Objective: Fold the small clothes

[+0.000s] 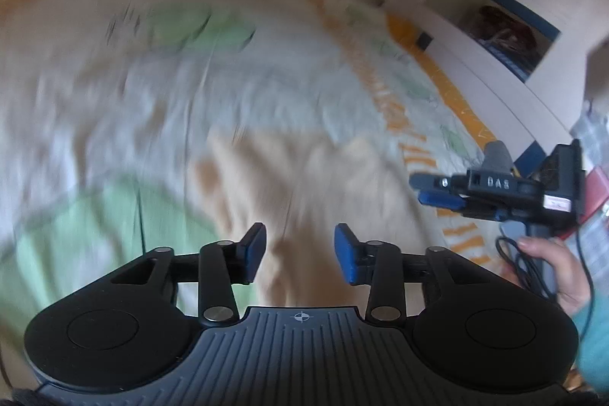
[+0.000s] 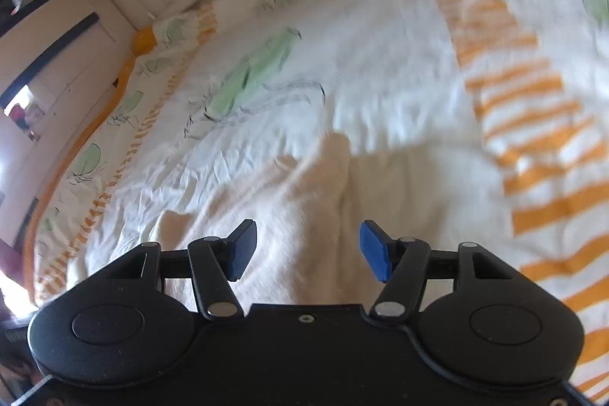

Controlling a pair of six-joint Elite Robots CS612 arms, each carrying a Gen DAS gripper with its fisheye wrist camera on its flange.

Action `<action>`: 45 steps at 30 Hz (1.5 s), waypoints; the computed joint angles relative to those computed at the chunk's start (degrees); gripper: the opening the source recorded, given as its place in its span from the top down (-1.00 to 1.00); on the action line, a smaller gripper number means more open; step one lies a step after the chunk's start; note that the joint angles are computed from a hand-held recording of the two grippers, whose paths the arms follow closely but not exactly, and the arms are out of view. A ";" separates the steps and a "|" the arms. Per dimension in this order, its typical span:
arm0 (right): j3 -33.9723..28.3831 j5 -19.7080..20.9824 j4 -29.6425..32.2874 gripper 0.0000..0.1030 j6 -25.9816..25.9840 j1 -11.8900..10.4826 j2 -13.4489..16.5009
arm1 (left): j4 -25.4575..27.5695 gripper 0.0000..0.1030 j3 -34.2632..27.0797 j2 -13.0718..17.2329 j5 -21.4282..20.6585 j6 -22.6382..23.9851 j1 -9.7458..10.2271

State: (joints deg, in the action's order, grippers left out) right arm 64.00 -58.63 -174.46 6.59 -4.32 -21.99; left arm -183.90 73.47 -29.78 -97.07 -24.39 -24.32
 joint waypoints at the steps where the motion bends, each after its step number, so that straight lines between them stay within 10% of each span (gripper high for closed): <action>1: 0.01 -0.82 -1.02 -0.27 -0.81 0.24 0.02 | 0.29 0.16 -1.29 0.51 1.24 1.47 -0.29; 9: -8.52 -12.77 4.23 -0.27 -6.63 2.92 4.49 | 12.20 0.12 -9.48 5.73 13.67 -1.00 -1.23; 14: -13.44 -14.69 8.78 -0.27 -7.48 3.13 7.49 | 9.42 0.02 -8.05 6.44 10.98 -7.38 -0.01; 21: -3.48 -14.01 -2.72 -0.29 -7.23 2.80 2.25 | 8.94 0.02 -7.33 6.22 11.71 -6.96 -0.18; 26: 1.46 -15.88 1.78 -0.30 -13.13 3.62 -0.25 | 9.59 0.02 -7.70 6.15 12.09 -7.09 -0.28; 31: 2.49 -14.64 -0.45 -0.40 -8.27 3.12 -0.12 | 11.77 0.03 -7.73 5.46 13.43 -7.16 -0.55; 36: 6.25 -15.43 -4.30 -0.99 -8.20 2.95 -2.69 | 11.87 0.03 -4.59 2.58 18.56 -6.03 -1.90; 45: 11.57 -14.49 -6.86 -0.99 -7.54 2.94 -6.39 | 11.56 -0.14 2.21 -2.49 27.73 -5.44 -5.33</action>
